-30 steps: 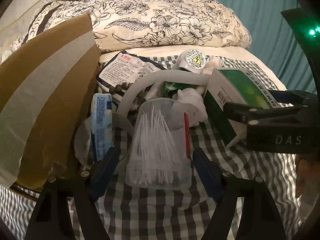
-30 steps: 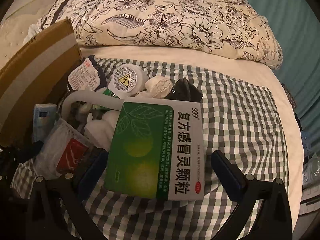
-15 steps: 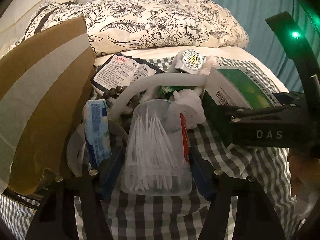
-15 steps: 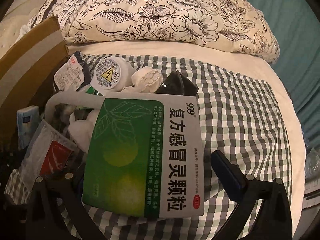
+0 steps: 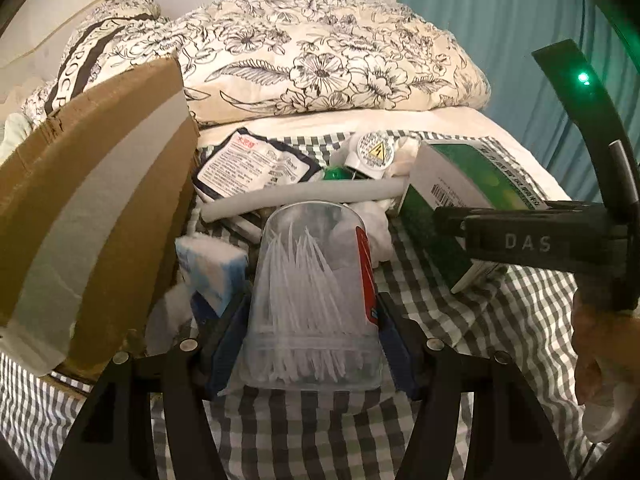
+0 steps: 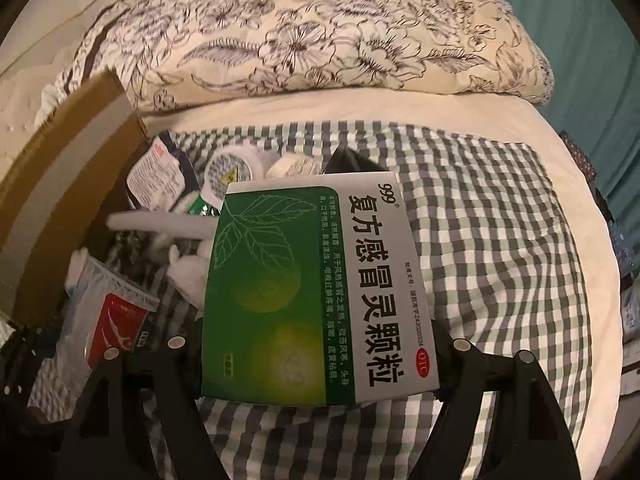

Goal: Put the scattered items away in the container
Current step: 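Grasp the swab cup with the left tool while the right tool grasps the green box, then carry the swab cup and green box toward the cardboard box with both tools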

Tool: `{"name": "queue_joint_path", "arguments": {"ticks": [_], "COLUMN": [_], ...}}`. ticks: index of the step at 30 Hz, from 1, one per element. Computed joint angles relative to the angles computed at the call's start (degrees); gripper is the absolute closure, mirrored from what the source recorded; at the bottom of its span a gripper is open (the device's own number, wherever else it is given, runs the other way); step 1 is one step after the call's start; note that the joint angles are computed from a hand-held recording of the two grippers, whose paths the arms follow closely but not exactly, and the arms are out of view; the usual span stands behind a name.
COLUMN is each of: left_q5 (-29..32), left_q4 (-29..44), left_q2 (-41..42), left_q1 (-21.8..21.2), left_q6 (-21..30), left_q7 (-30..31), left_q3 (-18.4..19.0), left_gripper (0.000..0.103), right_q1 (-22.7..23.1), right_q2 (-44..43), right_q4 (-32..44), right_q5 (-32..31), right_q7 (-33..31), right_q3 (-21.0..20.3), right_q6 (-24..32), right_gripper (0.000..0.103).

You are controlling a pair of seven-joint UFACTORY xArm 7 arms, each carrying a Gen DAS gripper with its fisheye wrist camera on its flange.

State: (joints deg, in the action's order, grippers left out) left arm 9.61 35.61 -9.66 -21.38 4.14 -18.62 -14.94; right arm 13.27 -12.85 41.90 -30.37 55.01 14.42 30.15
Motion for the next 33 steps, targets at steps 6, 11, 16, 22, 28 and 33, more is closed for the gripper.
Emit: {"name": "queue_joint_path", "arguments": {"ticks": [6, 11, 16, 22, 28, 33], "left_q5": [0.1, -2.0, -4.1, -6.3, -8.2, -9.8], "left_q4": [-1.6, -3.2, -4.9, -6.2, -6.9, -7.3], "left_q2": [-3.8, -7.5, -11.4, -15.4, -19.2, -22.2], "left_q1": [0.0, -1.4, -2.8, -4.0, -4.9, -5.8], "left_q6": [0.3, 0.8, 1.4, 2.3, 3.5, 4.3], "left_q7": [-0.5, 1.1, 2.9, 4.9, 6.8, 8.7], "left_q3": [-0.2, 0.8, 1.8, 2.9, 4.2, 5.5], "left_gripper": [0.04, 0.04, 0.04, 0.04, 0.04, 0.04], "right_q1": [0.2, 0.1, 0.0, 0.1, 0.2, 0.1], "right_q2": [-4.4, -8.2, -11.5, -15.6, -20.5, -24.6], "right_q4": [-1.6, -2.3, -2.7, -3.1, -4.3, -4.9], "right_q5": [2.6, 4.2, 5.5, 6.9, 8.3, 9.0], "right_q7": [-0.1, -0.2, -0.3, 0.0, 0.8, 2.2], "right_q3": [0.4, 1.8, 3.4, 5.2, 6.7, 8.7], "right_q6": [0.4, 1.0, 2.3, 4.5, 6.6, 8.7], "right_gripper": [0.027, 0.027, 0.027, 0.027, 0.027, 0.027]}}
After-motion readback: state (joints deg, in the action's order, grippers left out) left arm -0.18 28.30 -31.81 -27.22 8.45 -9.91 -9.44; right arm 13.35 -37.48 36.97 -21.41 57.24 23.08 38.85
